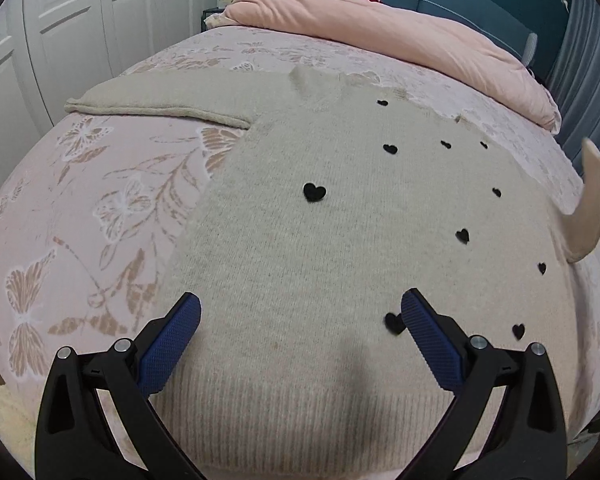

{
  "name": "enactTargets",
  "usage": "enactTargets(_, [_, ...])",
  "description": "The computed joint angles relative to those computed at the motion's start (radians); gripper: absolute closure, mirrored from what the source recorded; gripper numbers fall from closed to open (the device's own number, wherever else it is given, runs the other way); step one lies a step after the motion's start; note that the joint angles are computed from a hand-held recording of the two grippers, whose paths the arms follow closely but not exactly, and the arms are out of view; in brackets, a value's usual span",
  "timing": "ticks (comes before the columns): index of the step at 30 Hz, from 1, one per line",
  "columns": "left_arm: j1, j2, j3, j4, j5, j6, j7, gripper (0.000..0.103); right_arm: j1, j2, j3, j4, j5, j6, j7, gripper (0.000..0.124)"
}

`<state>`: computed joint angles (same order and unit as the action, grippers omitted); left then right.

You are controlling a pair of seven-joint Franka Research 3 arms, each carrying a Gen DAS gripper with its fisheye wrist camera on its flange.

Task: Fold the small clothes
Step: 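Grasp a sleeve cuff with the right tool while the left tool grasps the other cuff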

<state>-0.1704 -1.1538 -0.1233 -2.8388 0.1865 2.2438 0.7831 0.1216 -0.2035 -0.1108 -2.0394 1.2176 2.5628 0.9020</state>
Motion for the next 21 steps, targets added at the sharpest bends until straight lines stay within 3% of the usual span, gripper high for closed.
enactTargets(2, [0.011,0.022,0.024,0.006,-0.009,0.051,-0.007,0.005,0.061,0.015,0.056,0.021,-0.028,-0.082,-0.013,0.096])
enactTargets(3, [0.013,0.044,0.039,0.016,-0.018,0.075,-0.005,0.005,0.085,0.032,0.083,0.026,-0.060,-0.105,0.001,0.080])
enactTargets(4, [0.012,0.069,0.059,0.026,-0.033,0.104,0.002,0.005,0.107,0.045,0.114,0.021,-0.104,-0.090,0.017,0.075])
enactTargets(7, [0.000,0.168,0.125,0.074,-0.095,0.214,0.040,0.005,0.156,0.036,0.167,-0.062,-0.203,0.009,0.077,0.075])
enactTargets(11, [-0.030,0.375,0.218,0.159,-0.209,0.412,0.112,0.005,0.164,-0.076,0.127,-0.246,-0.168,0.068,0.153,0.074])
enactTargets(15, [-0.098,0.670,0.304,0.327,-0.355,0.488,0.215,0.005,0.112,-0.096,0.059,-0.315,-0.190,0.052,0.239,0.071])
enactTargets(17, [-0.176,0.787,0.379,0.396,-0.514,0.521,0.305,0.005,0.098,-0.084,0.025,-0.329,-0.146,0.043,0.250,0.070])
enactTargets(20, [-0.202,0.913,0.412,0.473,-0.702,0.516,0.327,0.025,0.080,-0.034,0.002,-0.294,-0.047,0.024,0.259,0.067])
enactTargets(21, [-0.178,0.931,0.388,0.481,-0.699,0.522,0.284,0.036,0.074,-0.014,0.006,-0.278,-0.026,0.031,0.264,0.067])
